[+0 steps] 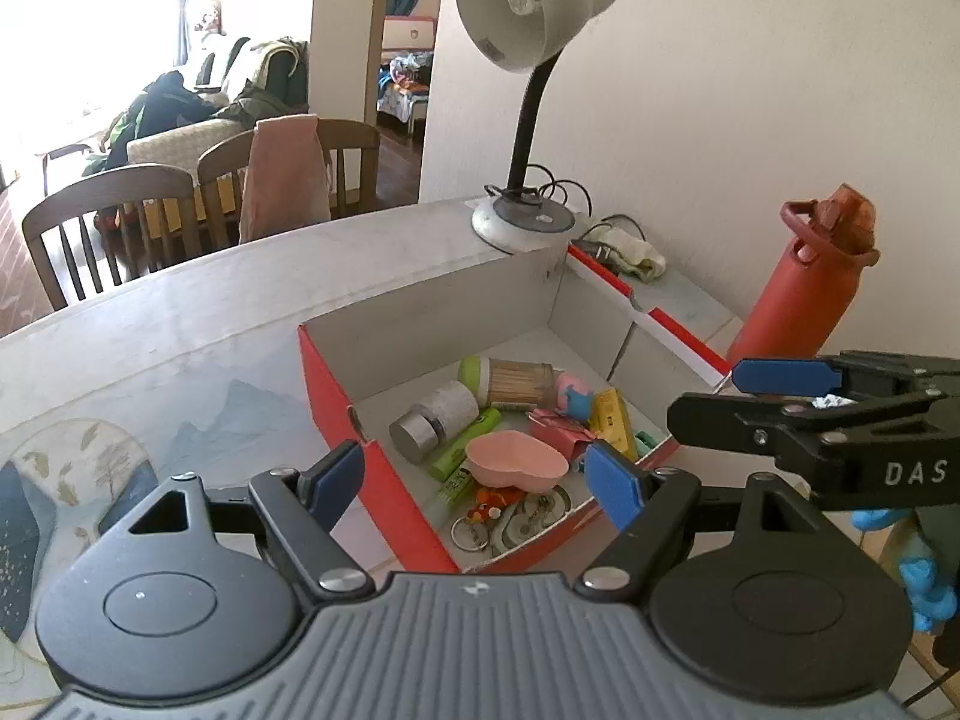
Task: Organize rigid objects
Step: 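Withdraw both open grippers up and away from the box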
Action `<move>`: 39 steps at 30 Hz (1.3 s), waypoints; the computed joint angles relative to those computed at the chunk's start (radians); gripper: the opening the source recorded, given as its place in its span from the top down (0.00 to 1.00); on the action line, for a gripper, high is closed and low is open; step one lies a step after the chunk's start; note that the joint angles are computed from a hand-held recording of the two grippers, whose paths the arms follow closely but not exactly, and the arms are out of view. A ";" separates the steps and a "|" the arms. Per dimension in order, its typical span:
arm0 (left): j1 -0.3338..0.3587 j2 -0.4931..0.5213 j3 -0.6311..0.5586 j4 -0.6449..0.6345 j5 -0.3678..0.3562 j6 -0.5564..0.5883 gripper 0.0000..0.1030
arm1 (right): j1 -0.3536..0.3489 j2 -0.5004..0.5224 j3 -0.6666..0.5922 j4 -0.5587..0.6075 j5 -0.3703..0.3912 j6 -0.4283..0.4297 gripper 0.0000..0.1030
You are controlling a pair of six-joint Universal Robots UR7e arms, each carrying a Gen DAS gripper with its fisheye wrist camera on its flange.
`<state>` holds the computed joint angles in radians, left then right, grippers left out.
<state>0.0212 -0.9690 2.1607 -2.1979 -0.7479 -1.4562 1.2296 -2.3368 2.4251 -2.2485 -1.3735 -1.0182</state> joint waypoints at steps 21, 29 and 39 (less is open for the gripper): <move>-0.101 -0.049 0.055 0.040 0.004 -0.138 0.01 | -0.262 -0.298 0.043 0.234 0.229 -0.221 0.00; -0.109 -0.027 0.036 0.062 0.004 -0.138 0.01 | -0.342 -0.352 0.040 0.312 0.266 -0.278 0.00; -0.100 -0.018 0.040 0.025 -0.020 -0.106 0.01 | -0.367 -0.376 0.044 0.336 0.261 -0.287 0.00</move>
<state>-0.0786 -0.9869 2.2006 -2.1727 -0.7675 -1.5627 0.8628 -2.7128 2.4688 -1.9128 -1.1122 -1.3057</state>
